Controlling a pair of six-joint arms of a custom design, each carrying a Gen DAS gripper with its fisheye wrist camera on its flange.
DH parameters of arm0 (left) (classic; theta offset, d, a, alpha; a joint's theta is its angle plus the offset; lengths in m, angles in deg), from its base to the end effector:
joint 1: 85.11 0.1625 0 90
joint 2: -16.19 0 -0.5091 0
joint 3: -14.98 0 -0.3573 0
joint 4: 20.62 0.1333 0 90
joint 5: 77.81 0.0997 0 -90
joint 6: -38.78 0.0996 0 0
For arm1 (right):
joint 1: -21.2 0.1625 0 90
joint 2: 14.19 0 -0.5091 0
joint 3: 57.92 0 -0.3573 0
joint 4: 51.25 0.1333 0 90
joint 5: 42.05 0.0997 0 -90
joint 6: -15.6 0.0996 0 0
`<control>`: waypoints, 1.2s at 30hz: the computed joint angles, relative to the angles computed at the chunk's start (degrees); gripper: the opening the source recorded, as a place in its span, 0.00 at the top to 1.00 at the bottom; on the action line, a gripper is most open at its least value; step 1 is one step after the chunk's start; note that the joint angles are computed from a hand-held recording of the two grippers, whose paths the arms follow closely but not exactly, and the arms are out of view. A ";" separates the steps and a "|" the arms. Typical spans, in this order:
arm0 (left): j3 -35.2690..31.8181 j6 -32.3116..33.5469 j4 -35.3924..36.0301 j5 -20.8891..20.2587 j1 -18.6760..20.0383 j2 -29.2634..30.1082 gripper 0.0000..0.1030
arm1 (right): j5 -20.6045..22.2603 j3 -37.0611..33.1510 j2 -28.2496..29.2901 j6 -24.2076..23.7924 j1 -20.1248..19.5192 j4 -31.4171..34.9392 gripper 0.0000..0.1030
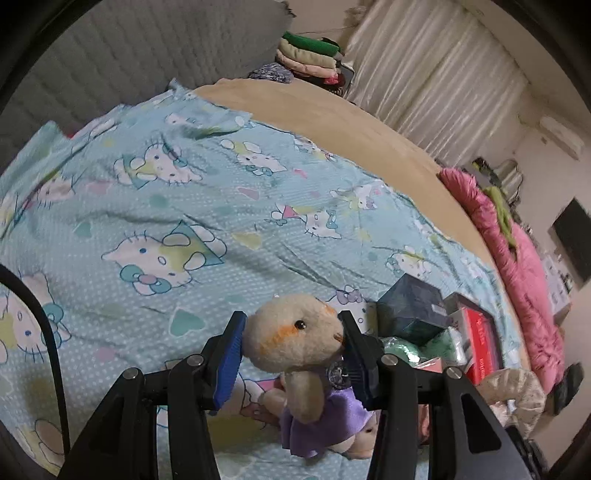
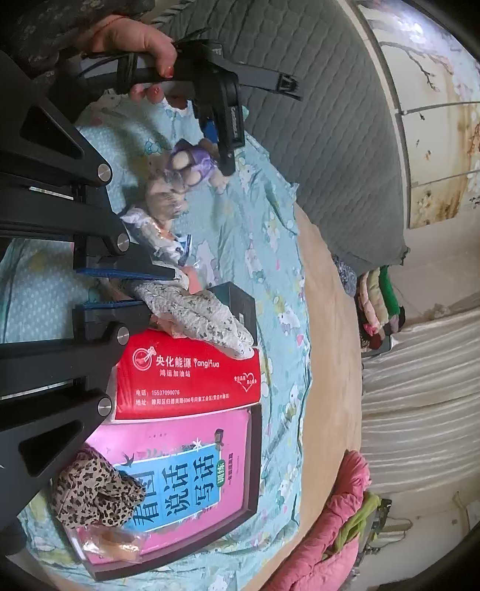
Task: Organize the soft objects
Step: 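Carry the bears with the left tool while the right tool carries the cloth over the pink tray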
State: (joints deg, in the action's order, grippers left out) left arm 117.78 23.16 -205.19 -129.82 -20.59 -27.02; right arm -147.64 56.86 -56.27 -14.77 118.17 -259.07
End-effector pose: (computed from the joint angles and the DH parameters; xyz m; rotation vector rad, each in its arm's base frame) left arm -0.1163 -0.6963 0.1958 -0.0561 2.5475 -1.0536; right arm 0.1813 -0.6049 0.1655 0.6810 -2.4699 0.9696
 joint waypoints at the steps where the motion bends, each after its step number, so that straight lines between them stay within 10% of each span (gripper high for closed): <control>1: 0.19 -0.09 -0.21 -0.43 0.05 -0.27 0.52 | -0.06 -0.07 0.06 -0.02 0.02 0.01 0.91; 36: -9.81 7.57 9.75 -3.67 -8.21 2.98 0.52 | 2.85 1.02 -2.03 0.76 -1.18 -4.40 0.91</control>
